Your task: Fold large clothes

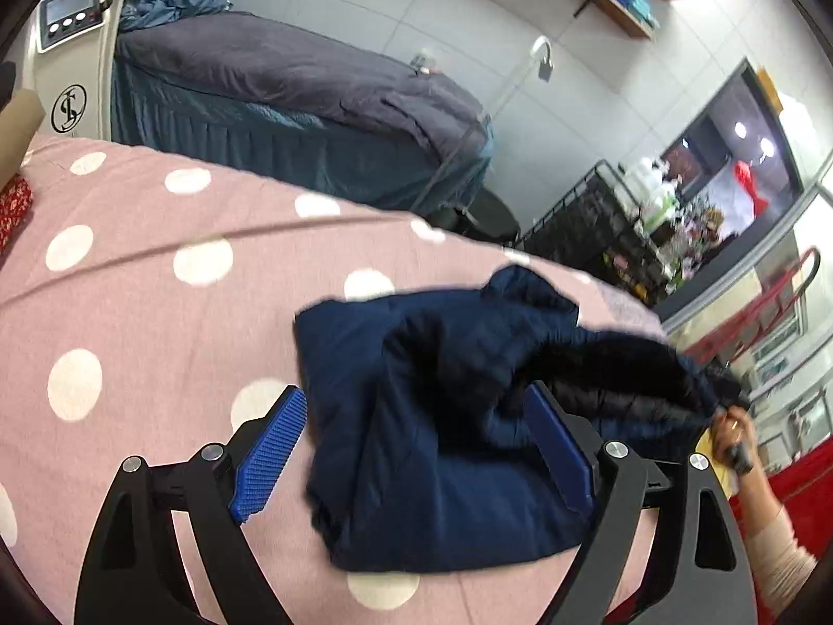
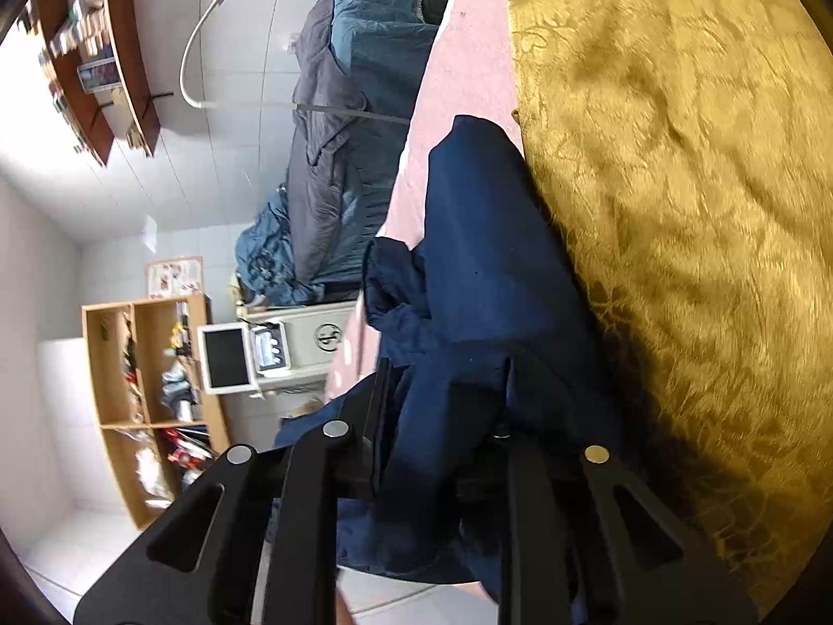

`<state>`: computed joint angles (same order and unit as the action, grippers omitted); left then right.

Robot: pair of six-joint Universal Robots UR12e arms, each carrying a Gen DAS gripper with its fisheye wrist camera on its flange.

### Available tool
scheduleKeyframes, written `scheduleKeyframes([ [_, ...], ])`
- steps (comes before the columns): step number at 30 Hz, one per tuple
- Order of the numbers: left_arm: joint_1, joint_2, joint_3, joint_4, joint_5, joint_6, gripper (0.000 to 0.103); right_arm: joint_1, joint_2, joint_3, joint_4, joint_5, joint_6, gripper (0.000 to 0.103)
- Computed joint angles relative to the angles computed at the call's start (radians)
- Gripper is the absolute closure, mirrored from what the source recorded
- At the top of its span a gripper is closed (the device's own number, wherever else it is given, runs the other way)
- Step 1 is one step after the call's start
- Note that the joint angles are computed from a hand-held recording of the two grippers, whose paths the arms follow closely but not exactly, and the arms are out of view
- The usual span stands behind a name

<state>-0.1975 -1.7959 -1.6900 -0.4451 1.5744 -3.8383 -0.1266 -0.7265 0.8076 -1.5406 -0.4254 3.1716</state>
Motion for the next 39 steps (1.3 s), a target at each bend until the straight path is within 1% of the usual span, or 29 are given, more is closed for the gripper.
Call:
scheduleKeyframes([
  [3, -0.024, -0.014, -0.011, -0.017, 0.019, 0.000, 0.020, -0.012, -0.021, 0.050, -0.014, 0.070, 0.048, 0.072],
  [5, -0.040, -0.032, -0.013, -0.022, 0.033, -0.003, 0.020, -0.024, -0.038, 0.083, -0.032, 0.112, 0.084, 0.061],
  [7, -0.047, -0.044, -0.014, -0.025, 0.038, -0.009, 0.020, -0.036, -0.059, 0.128, -0.128, 0.137, 0.158, 0.059],
  [10, -0.055, -0.064, -0.005, -0.038, 0.060, -0.013, 0.020, -0.061, -0.091, 0.175, -0.256, 0.150, 0.234, 0.058],
  [11, -0.056, -0.069, -0.002, -0.038, 0.064, -0.012, 0.020, -0.066, -0.099, 0.180, -0.268, 0.144, 0.218, 0.057],
  [12, -0.056, -0.075, 0.002, -0.036, 0.070, -0.011, 0.020, -0.069, -0.111, 0.182, -0.252, 0.121, 0.160, 0.054],
  [13, -0.057, -0.081, 0.008, -0.035, 0.074, -0.010, 0.020, -0.070, -0.120, 0.170, -0.212, 0.079, 0.073, 0.041],
  [14, -0.057, -0.087, 0.012, -0.035, 0.075, -0.008, 0.020, -0.068, -0.132, 0.165, -0.210, 0.020, 0.005, 0.036],
  [15, -0.056, -0.094, 0.019, -0.037, 0.073, -0.006, 0.020, -0.063, -0.152, 0.175, -0.250, -0.060, -0.061, 0.036],
  [16, -0.056, -0.101, 0.028, -0.042, 0.075, -0.006, 0.020, -0.059, -0.161, 0.180, -0.279, -0.102, -0.084, 0.036],
  [17, -0.057, -0.108, 0.037, -0.046, 0.076, -0.002, 0.020, -0.047, -0.179, 0.191, -0.319, -0.186, -0.144, 0.036],
  [18, -0.058, -0.118, 0.052, -0.057, 0.077, 0.008, 0.020, -0.040, -0.186, 0.198, -0.345, -0.229, -0.173, 0.036],
  [19, -0.061, -0.127, 0.067, -0.075, 0.084, 0.019, 0.020, -0.029, -0.197, 0.214, -0.393, -0.288, -0.204, 0.036],
  [21, -0.070, -0.147, 0.100, -0.120, 0.119, 0.043, 0.020, -0.002, -0.215, 0.245, -0.483, -0.398, -0.279, 0.036],
  [22, -0.074, -0.156, 0.114, -0.133, 0.127, 0.062, 0.020, 0.011, -0.220, 0.257, -0.514, -0.439, -0.316, 0.036],
  [25, -0.084, -0.178, 0.150, -0.180, 0.155, 0.109, 0.020, 0.050, -0.232, 0.293, -0.601, -0.523, -0.406, 0.036],
  [27, -0.088, -0.191, 0.170, -0.208, 0.174, 0.139, 0.020, 0.071, -0.229, 0.302, -0.636, -0.568, -0.438, 0.036],
  [28, -0.089, -0.194, 0.174, -0.209, 0.184, 0.147, 0.020, 0.086, -0.225, 0.303, -0.655, -0.610, -0.451, 0.038],
  [29, -0.090, -0.197, 0.179, -0.212, 0.192, 0.151, 0.024, 0.095, -0.223, 0.305, -0.669, -0.633, -0.464, 0.053],
  [30, -0.090, -0.201, 0.186, -0.220, 0.205, 0.154, 0.026, 0.104, -0.221, 0.307, -0.678, -0.654, -0.483, 0.062],
  [31, -0.090, -0.204, 0.192, -0.229, 0.217, 0.153, 0.032, 0.115, -0.218, 0.310, -0.703, -0.706, -0.495, 0.076],
  [32, -0.091, -0.207, 0.197, -0.237, 0.227, 0.151, 0.038, 0.123, -0.213, 0.310, -0.727, -0.745, -0.499, 0.081],
  [33, -0.089, -0.211, 0.204, -0.249, 0.238, 0.147, 0.042, 0.128, -0.210, 0.310, -0.743, -0.764, -0.503, 0.083],
  [34, -0.088, -0.214, 0.211, -0.264, 0.250, 0.138, 0.053, 0.129, -0.209, 0.313, -0.764, -0.773, -0.499, 0.084],
  [35, -0.084, -0.218, 0.220, -0.288, 0.263, 0.119, 0.060, 0.132, -0.207, 0.316, -0.789, -0.793, -0.490, 0.086],
  [37, -0.077, -0.222, 0.225, -0.295, 0.257, 0.085, 0.065, 0.138, -0.200, 0.309, -0.815, -0.836, -0.466, 0.087],
  [39, -0.064, -0.225, 0.224, -0.286, 0.236, 0.052, 0.067, 0.138, -0.193, 0.303, -0.835, -0.874, -0.435, 0.087],
])
